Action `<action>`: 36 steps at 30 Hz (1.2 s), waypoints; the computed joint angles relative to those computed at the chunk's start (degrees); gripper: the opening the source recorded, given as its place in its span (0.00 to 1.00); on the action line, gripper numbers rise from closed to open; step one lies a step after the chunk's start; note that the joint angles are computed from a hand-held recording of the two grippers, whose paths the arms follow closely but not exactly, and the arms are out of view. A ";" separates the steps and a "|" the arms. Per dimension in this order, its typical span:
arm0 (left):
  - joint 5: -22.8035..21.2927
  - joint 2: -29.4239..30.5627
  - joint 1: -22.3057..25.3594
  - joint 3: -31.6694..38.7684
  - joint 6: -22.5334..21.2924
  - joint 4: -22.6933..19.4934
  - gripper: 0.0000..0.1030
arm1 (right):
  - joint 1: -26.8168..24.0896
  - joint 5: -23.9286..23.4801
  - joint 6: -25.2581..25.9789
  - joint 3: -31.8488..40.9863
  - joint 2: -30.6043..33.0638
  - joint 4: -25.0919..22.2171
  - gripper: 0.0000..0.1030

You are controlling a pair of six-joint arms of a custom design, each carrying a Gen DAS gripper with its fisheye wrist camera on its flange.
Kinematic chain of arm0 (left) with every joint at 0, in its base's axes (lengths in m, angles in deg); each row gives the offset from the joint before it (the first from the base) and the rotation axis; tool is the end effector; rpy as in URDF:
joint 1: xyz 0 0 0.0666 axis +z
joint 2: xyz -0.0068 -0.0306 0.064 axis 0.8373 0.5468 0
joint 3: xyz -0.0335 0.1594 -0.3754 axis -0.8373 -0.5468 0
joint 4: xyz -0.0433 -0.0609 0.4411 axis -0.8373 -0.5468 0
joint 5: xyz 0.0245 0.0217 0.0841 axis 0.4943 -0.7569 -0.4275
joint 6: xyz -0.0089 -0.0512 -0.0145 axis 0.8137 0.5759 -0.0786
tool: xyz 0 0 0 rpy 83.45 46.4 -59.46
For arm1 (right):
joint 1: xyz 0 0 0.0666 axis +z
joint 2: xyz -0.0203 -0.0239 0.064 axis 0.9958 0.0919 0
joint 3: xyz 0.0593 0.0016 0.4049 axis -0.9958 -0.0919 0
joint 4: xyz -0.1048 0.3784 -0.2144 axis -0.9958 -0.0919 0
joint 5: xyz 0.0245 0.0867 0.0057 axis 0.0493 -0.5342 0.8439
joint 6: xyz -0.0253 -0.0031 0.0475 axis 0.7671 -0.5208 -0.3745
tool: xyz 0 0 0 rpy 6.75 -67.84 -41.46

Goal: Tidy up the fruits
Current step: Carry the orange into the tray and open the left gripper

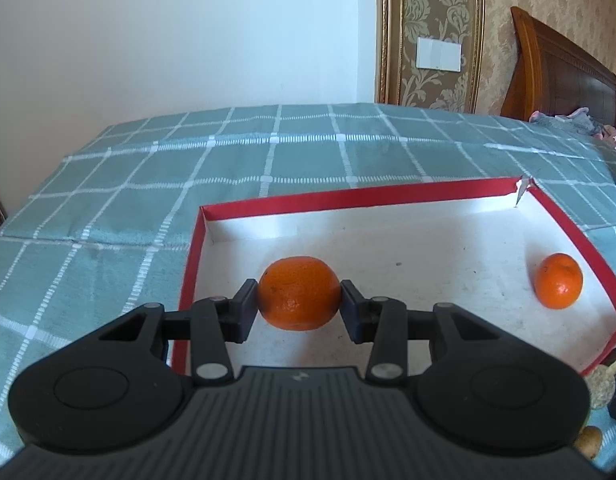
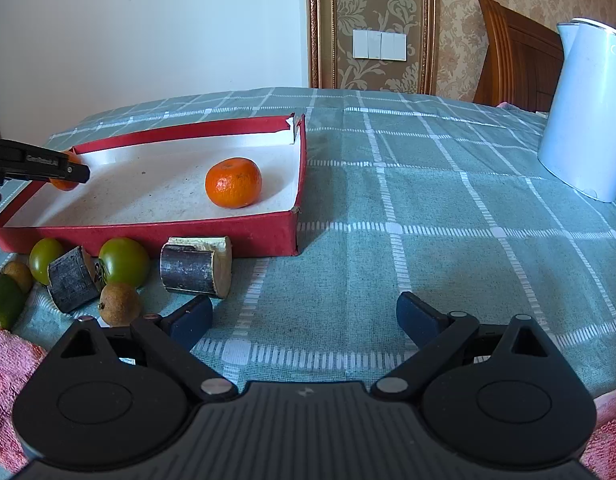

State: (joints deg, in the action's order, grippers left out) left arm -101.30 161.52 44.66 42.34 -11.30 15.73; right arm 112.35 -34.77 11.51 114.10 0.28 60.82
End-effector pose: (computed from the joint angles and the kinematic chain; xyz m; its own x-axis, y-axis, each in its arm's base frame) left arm 0.4935 -0.0969 0.2279 -0.6010 -0.0389 -0.7983 -0.1161 0.9925 0.0391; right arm 0.4162 0.2097 0.2016 -0.5917 -0.1130 -0.7982 -0.2207 0.9750 0.0256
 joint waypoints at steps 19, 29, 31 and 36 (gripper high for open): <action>-3.02 -1.72 -0.70 -0.57 -0.72 -0.13 0.72 | 0.14 0.17 -0.08 0.16 0.13 -0.08 0.97; -4.33 -14.23 -2.74 -11.35 0.67 4.00 0.75 | 0.17 0.26 -0.06 0.17 0.20 -0.03 0.97; -4.37 -17.80 -3.46 -14.49 0.58 5.18 0.78 | 0.20 0.29 -0.08 0.22 0.25 -0.04 0.97; -4.61 -25.36 -5.73 -21.50 0.83 7.30 0.83 | 0.20 0.32 -0.06 0.24 0.28 -0.04 0.97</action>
